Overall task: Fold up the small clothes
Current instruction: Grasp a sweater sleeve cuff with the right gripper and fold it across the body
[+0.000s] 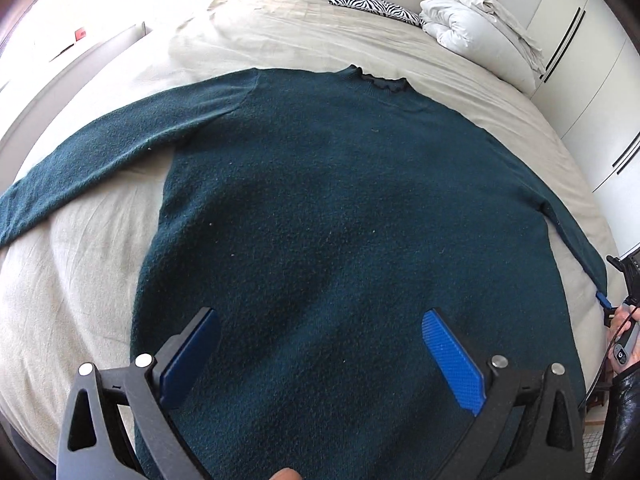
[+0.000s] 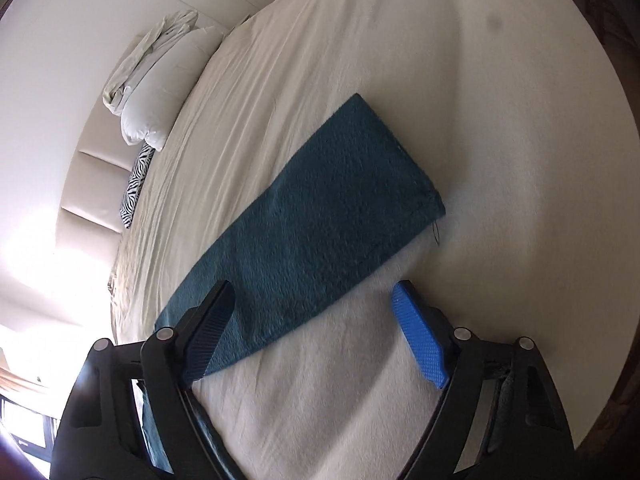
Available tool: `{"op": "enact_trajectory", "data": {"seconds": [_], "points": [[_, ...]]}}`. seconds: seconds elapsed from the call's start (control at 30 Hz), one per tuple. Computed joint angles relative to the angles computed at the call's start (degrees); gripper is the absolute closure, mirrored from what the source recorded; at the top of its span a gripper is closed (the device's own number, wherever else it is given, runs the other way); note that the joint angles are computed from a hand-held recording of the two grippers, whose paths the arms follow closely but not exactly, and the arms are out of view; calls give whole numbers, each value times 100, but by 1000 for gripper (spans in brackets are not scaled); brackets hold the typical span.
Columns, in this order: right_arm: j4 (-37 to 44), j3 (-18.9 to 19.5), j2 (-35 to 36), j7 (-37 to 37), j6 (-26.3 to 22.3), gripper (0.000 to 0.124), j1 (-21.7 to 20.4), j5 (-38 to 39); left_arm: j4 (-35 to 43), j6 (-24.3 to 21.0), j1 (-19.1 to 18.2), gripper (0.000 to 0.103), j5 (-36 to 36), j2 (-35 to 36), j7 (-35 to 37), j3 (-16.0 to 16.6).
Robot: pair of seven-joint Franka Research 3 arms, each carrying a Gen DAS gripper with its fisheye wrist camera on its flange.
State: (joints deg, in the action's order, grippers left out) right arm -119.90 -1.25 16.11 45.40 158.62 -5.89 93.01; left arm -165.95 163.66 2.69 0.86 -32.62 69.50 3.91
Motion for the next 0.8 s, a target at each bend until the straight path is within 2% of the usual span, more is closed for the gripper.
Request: {"op": "enact_trajectory", "data": {"seconds": [0.07,0.1,0.17,0.23,0.33,0.47,0.5,0.57,0.63,0.7,0.77,0.8], "points": [[266,-25,247,-41,-163,43,-121,240,76,96,-334,0,-317,147,257,420],[420,-36,387,31,-207,48,-167,258,129,102,-536,2,-544,223,427,662],[698,-25,611,327,-100,61,-176,13,249,80,-964,4,-1117,378,815,1147],[957,4,806,579,-35,81,-203,-403,334,93,-1526,6,-1844,458,1335,1767],[1232,124,931,1111,112,103,-139,-1229,368,217,-1963,6,-2589,479,1862,2239],[1375,439,767,1076,429,106,107,-1983,405,439,-2442,4,-3428,398,2500,2729],[1425,532,726,1044,455,106,190,-2159,395,536,-2504,0,-3582,356,2639,2786],[1601,709,704,968,417,106,349,-2453,383,732,-2691,0,-3885,268,2987,2961],[1707,900,655,813,370,106,544,-2706,380,1023,-3162,0,-4292,80,3514,3444],[1800,1041,643,763,372,106,827,-3012,342,1261,-3412,0,-4395,-97,3712,3735],[1968,1165,725,799,281,106,1085,-3273,383,1196,-3485,0,-4257,-131,3707,3915],[2054,1222,784,843,231,106,1217,-3403,470,964,-3467,0,-4187,-95,3680,4001]]}}
